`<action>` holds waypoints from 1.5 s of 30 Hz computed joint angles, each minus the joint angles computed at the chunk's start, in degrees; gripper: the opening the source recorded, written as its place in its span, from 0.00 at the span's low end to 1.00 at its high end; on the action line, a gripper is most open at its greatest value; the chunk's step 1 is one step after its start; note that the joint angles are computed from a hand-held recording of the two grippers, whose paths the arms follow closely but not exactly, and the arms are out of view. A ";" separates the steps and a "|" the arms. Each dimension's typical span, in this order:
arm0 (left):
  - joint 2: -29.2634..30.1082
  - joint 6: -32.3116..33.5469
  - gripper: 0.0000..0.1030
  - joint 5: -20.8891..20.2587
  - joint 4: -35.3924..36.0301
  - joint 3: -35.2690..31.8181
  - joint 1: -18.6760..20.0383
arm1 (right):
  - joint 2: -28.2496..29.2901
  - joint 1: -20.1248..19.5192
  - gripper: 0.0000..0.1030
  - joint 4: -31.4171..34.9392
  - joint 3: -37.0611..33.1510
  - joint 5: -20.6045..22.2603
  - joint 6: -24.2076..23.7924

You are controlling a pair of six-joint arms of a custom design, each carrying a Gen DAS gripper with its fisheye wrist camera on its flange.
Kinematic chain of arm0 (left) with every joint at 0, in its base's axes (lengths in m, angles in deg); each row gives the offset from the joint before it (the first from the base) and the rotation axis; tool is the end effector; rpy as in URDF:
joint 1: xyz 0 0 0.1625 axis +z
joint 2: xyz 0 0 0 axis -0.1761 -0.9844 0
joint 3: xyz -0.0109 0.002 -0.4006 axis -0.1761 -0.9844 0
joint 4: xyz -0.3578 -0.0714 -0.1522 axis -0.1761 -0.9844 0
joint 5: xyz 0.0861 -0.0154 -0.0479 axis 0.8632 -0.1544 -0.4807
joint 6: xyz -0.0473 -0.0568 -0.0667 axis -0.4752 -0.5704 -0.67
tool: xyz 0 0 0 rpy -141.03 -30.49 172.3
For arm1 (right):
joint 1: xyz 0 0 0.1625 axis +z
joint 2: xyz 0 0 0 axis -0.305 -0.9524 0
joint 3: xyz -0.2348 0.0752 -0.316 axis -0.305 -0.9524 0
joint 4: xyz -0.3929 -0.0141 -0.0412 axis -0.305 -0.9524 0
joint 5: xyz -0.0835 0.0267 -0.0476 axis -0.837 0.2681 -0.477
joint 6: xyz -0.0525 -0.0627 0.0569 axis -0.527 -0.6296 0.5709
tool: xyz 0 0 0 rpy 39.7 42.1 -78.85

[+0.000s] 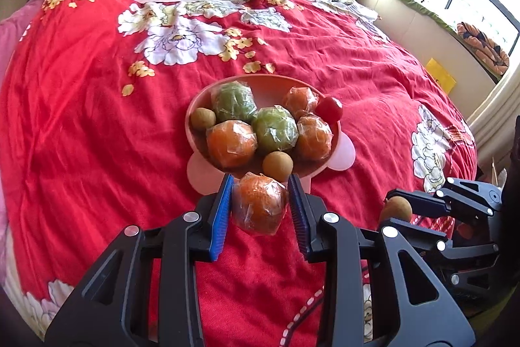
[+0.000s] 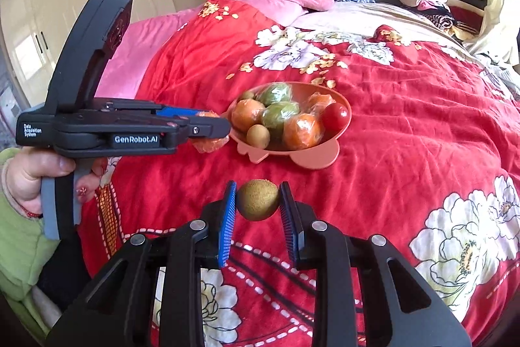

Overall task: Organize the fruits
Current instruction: 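Carry both held fruits over the pink bowl and lower them in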

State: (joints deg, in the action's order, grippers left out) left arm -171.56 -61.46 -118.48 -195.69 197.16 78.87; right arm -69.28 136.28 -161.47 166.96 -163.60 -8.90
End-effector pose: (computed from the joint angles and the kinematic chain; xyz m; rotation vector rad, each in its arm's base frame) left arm 0.0082 -0.4461 0.2207 1.0103 2.5337 -0.4312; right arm 0.2709 -0.3333 -0.0903 0.5902 -2.4700 0.9192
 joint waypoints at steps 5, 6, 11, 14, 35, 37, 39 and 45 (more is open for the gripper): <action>1.28 0.06 0.26 0.12 -0.52 -1.11 -0.90 | -0.51 -0.38 0.24 -0.42 0.11 0.31 -0.29; 1.60 0.16 0.26 0.08 -0.59 -1.50 -1.09 | -0.56 -0.39 0.24 -0.66 0.15 0.37 -0.37; 4.41 -0.10 0.26 0.21 -0.72 -4.34 -1.52 | -1.71 -0.62 0.24 -1.40 -0.04 0.50 -1.37; 6.53 -0.20 0.26 0.72 -0.90 -6.30 -1.39 | -2.47 -1.09 0.24 -1.79 -0.44 0.81 -2.21; 13.13 -1.73 0.26 -1.27 -1.15 -12.20 0.46 | -3.33 -5.42 0.25 1.48 -6.62 2.70 -6.74; 13.68 -1.62 0.26 -1.20 -1.07 -12.70 0.26 | -3.09 -5.71 0.25 1.74 -6.67 3.02 -6.57; 14.43 -1.11 0.26 -0.90 -1.20 -13.12 -0.16 | -2.69 -5.86 0.25 2.02 -6.97 3.16 -6.70; 16.35 -1.08 0.26 -0.37 -0.49 -14.59 -0.55 | -1.58 -5.97 0.25 2.36 -7.86 3.60 -7.44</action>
